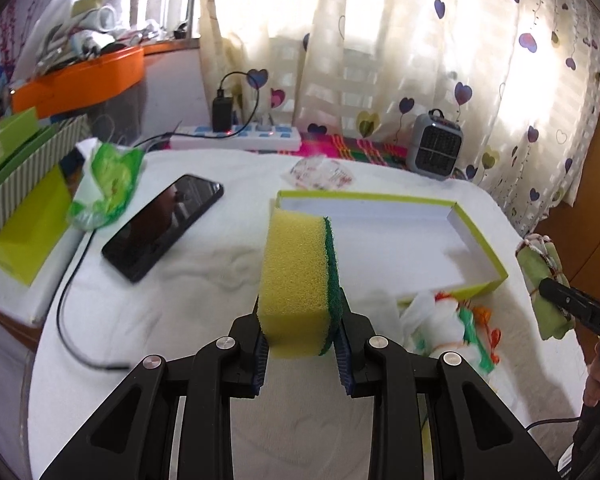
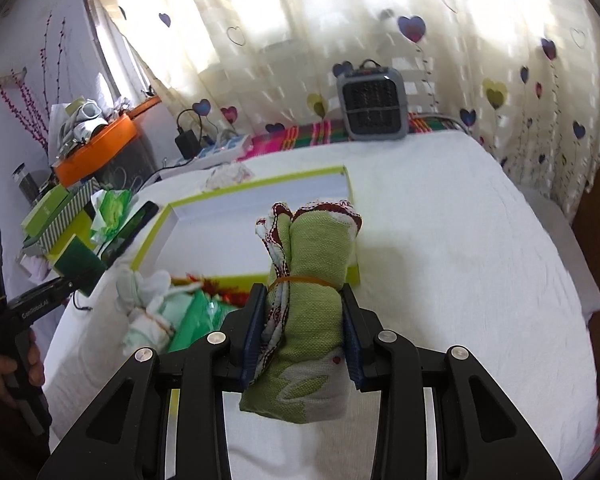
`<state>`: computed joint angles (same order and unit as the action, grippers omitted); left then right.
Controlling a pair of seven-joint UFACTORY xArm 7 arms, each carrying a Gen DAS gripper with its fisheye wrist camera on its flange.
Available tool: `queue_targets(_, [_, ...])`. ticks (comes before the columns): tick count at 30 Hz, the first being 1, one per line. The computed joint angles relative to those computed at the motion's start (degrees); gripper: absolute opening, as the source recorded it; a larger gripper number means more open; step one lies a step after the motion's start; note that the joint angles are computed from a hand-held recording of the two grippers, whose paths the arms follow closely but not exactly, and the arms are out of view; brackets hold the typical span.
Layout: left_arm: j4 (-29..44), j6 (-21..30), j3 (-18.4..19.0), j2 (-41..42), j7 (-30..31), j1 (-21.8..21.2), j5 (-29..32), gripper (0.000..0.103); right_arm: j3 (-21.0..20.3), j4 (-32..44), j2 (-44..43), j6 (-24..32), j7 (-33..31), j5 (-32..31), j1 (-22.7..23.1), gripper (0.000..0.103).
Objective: Organize soft objects
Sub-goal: 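Carry the green towel with the right gripper while the left gripper carries the sponge over the lime-green box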
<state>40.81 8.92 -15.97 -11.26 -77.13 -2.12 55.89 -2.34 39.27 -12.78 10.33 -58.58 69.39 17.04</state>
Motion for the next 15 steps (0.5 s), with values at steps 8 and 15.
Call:
queue_targets(8, [7.91, -1.63, 4.74, 9.27, 11.51, -4.24, -7.50, 0.026, 1.82, 9.04, 7.59, 4.39, 2.41, -4.81, -3.19, 0.036])
queue_targets(15, [15.04, -1.79, 7.77, 17.92, 27.36, -8.11, -21.63, 0.026, 5.52, 16.30, 15.82, 5.82, 8.94, -14.52, -7.20, 0.036])
